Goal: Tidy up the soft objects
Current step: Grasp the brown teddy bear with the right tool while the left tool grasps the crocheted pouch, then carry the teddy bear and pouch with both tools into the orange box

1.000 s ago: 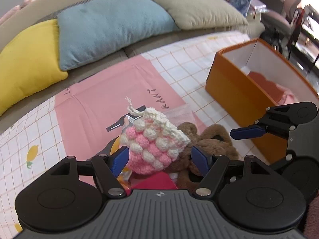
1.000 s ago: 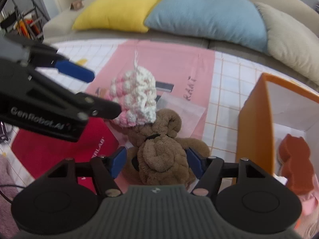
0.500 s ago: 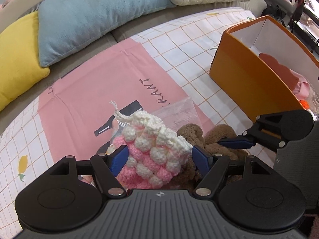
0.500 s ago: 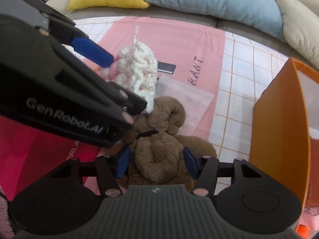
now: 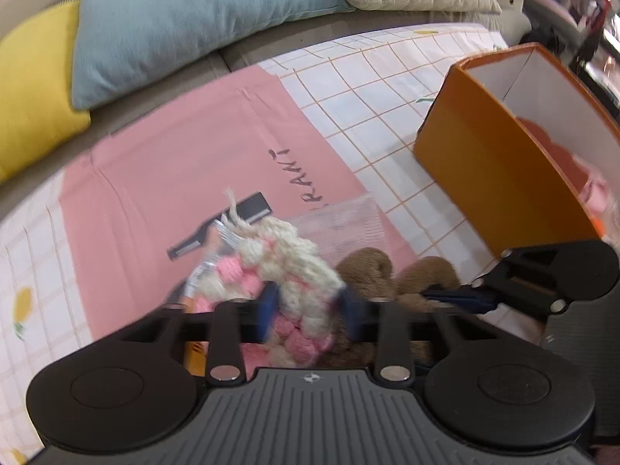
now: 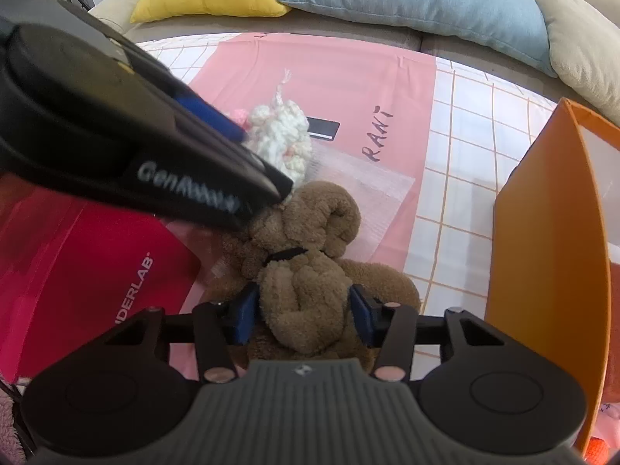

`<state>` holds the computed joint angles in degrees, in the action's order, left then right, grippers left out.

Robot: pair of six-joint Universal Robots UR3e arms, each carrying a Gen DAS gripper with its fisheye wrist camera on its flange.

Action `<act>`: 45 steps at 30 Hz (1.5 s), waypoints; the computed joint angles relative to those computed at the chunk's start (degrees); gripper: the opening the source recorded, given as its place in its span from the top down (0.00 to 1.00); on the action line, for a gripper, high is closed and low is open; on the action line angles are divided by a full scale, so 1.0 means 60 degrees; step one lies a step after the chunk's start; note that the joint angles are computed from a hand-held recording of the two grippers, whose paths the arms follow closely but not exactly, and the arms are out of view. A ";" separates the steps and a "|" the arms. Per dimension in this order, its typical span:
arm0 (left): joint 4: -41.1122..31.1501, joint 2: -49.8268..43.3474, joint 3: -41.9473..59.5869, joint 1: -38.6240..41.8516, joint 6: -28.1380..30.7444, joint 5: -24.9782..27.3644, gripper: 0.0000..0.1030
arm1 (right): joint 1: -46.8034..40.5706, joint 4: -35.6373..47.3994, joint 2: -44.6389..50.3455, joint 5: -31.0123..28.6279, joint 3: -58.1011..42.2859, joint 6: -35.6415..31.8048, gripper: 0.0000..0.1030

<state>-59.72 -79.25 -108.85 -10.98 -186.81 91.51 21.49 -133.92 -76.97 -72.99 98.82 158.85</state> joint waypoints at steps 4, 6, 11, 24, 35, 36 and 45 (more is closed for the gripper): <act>0.0419 0.0320 -0.0369 -0.0158 -0.0432 0.0321 0.71 | -0.0034 -0.0116 -0.0283 0.0048 0.0225 -0.0010 0.61; 0.0548 0.0623 -0.0511 -0.0221 -0.0683 0.0430 0.72 | -0.0122 -0.0106 -0.0544 0.0132 0.0404 -0.0033 0.62; 0.0513 0.1383 -0.0494 -0.0550 -0.1075 0.0932 0.73 | -0.0496 -0.0139 -0.1370 0.0540 0.0932 -0.0126 0.63; 0.0155 0.2698 0.0514 -0.2557 -0.2420 0.2719 0.73 | -0.1843 0.1111 -0.4485 0.1807 0.1766 -0.0370 0.63; 0.0207 0.0495 0.3641 -0.5282 -0.2314 0.4180 0.73 | -0.6102 0.5947 -0.7707 0.4200 0.1068 -0.2986 0.63; 0.0250 0.0156 0.3935 -0.5462 -0.2194 0.4238 0.73 | -0.6546 0.6344 -0.7859 0.4320 0.0909 -0.3303 0.63; -0.0237 -0.3141 0.7240 -0.5983 -0.0462 0.3651 0.73 | -0.9828 0.8232 -0.8174 0.4689 0.0267 -0.5250 0.63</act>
<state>-61.14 -98.10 -65.41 -46.88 -189.59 113.41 -37.48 -84.52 -126.02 -44.85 100.42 127.35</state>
